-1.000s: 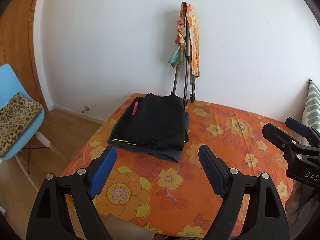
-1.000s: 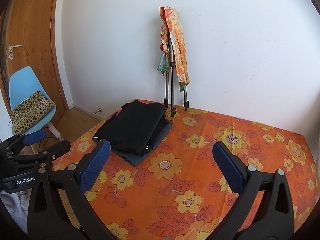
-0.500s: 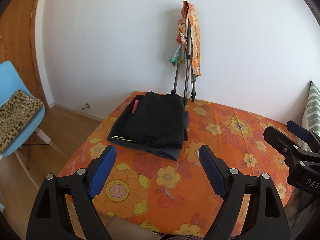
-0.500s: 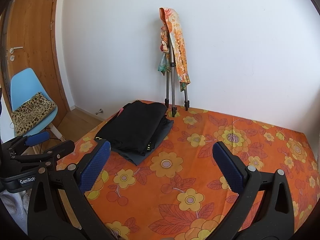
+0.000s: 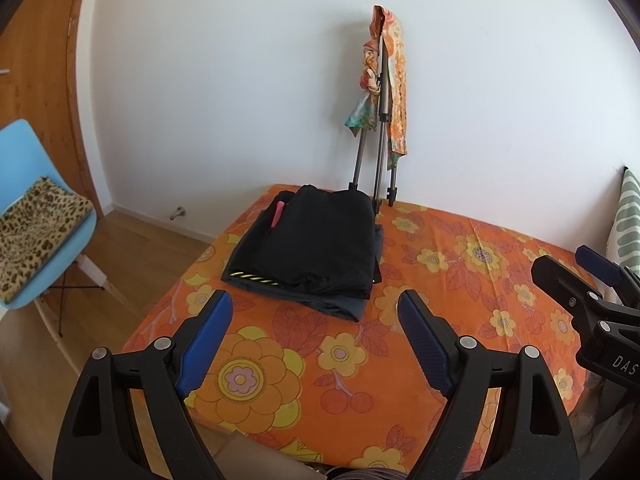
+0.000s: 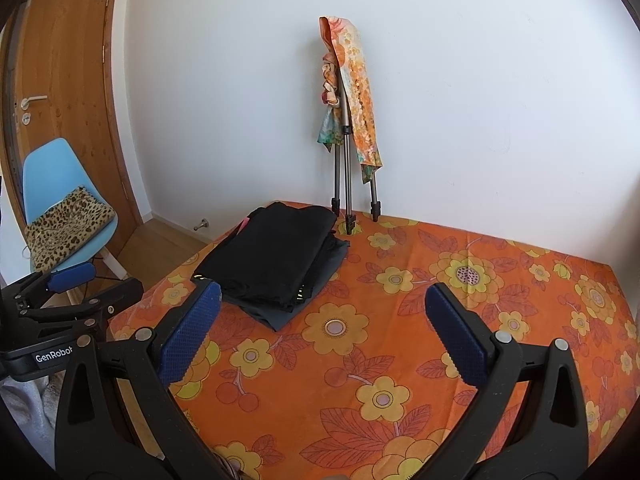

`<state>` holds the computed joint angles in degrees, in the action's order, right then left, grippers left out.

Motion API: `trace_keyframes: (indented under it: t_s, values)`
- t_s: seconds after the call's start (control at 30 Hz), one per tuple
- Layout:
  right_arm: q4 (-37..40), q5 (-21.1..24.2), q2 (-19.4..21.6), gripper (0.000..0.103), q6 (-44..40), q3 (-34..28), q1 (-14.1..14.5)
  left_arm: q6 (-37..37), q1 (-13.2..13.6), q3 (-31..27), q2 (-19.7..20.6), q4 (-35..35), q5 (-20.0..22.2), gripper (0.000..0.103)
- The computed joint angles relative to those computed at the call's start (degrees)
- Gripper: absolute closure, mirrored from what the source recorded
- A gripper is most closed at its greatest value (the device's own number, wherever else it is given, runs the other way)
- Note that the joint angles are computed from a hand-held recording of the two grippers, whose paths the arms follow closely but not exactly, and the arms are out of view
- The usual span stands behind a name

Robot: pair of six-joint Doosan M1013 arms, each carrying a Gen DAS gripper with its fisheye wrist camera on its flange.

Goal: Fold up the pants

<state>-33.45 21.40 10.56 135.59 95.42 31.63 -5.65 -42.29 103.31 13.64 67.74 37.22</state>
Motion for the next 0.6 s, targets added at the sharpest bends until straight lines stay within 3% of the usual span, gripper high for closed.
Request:
trace_keyframes:
  t_s: [0.6]
  values:
    - [1.9, -0.1, -0.1, 0.000, 0.1, 0.3, -0.6, -2.5, -0.6, 0.6, -0.4, 2.6, 1.2, 0.018]
